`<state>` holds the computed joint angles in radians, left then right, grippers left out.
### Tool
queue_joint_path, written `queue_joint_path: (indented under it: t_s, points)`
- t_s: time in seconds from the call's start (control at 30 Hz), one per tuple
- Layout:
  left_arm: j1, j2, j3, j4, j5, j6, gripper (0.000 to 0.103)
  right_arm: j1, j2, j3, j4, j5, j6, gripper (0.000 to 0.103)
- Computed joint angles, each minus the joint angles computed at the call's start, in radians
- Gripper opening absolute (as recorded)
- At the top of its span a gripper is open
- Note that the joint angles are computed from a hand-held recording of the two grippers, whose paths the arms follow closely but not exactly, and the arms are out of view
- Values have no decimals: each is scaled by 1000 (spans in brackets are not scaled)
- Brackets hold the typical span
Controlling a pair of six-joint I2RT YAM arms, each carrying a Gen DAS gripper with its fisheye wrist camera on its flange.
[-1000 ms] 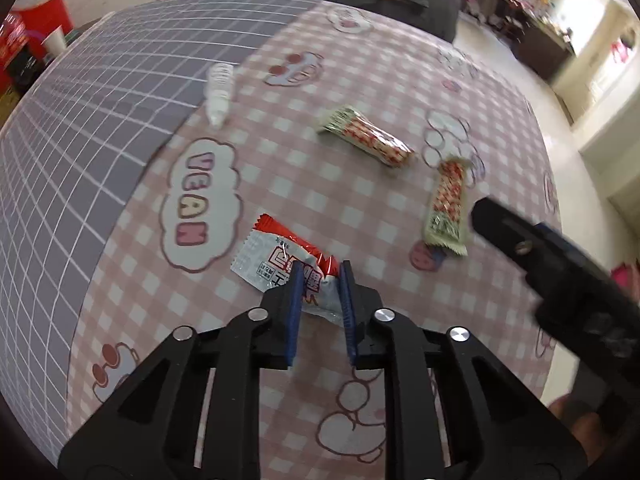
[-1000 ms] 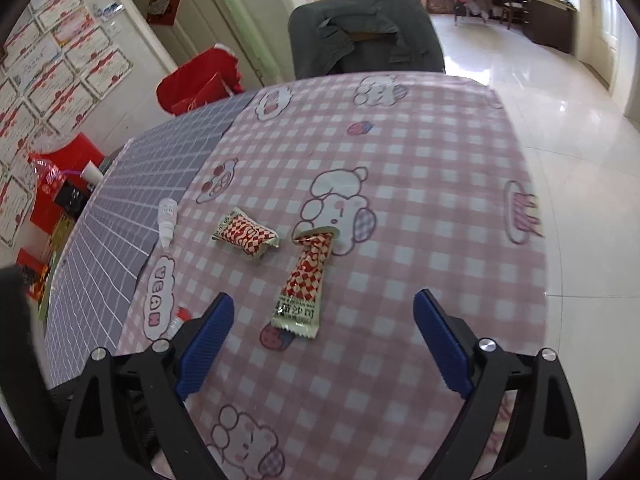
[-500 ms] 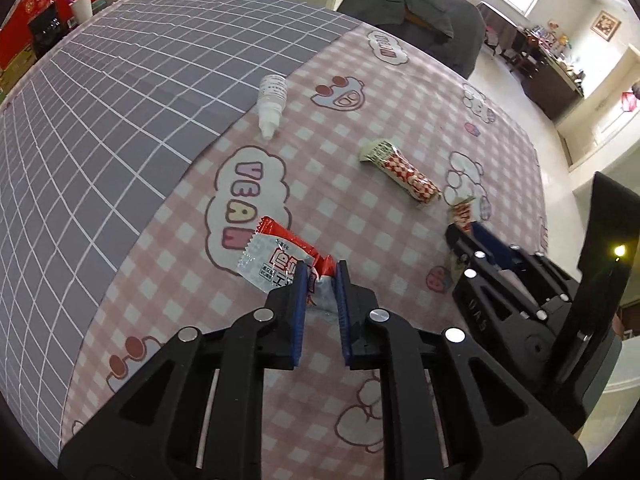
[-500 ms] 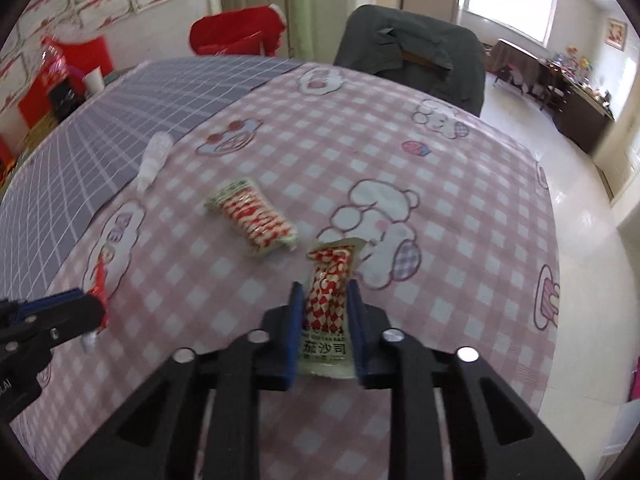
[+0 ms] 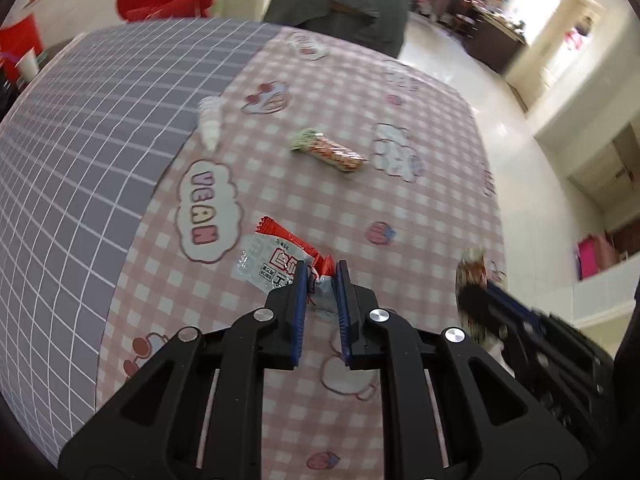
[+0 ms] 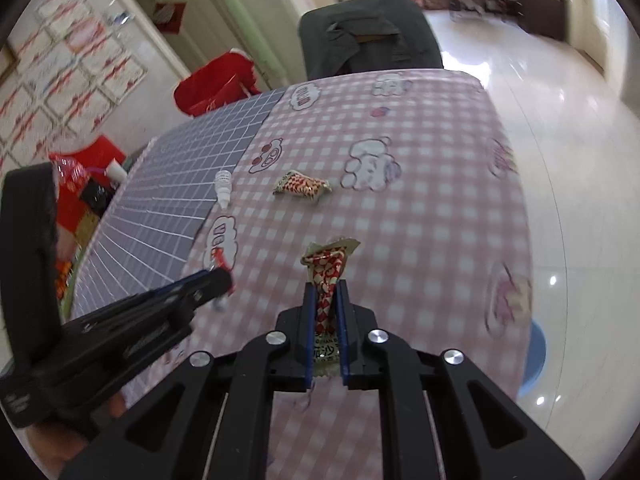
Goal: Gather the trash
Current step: 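Grasp the red-patterned snack stick with the right gripper, then carry the red-white wrapper and snack stick over the blue bin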
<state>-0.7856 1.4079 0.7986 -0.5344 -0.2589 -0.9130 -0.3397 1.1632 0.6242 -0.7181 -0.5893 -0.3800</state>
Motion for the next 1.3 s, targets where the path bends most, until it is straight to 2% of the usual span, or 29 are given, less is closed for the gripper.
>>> queue_joint_path:
  t_s: [0.07, 0.23, 0.57, 0.87, 1.1, 1.3]
  points:
    - [-23, 9, 20, -1, 3, 0, 14, -81, -40, 4, -84, -24, -49, 10]
    - [-107, 99, 130, 0, 12, 9, 14, -317, -66, 37, -200, -60, -191, 10]
    - [-256, 360, 459, -1, -43, 39, 14, -658, 123, 174, -209, -153, -371, 10]
    - [-334, 599, 743, 17, -46, 77, 14, -812, 316, 306, -124, -180, -386, 10]
    - [-362, 773, 973, -39, -31, 94, 14, -874, 475, 420, -60, -176, -351, 10]
    - [-364, 856, 1084, -81, -21, 84, 14, -895, 569, 483, -27, -197, -311, 15]
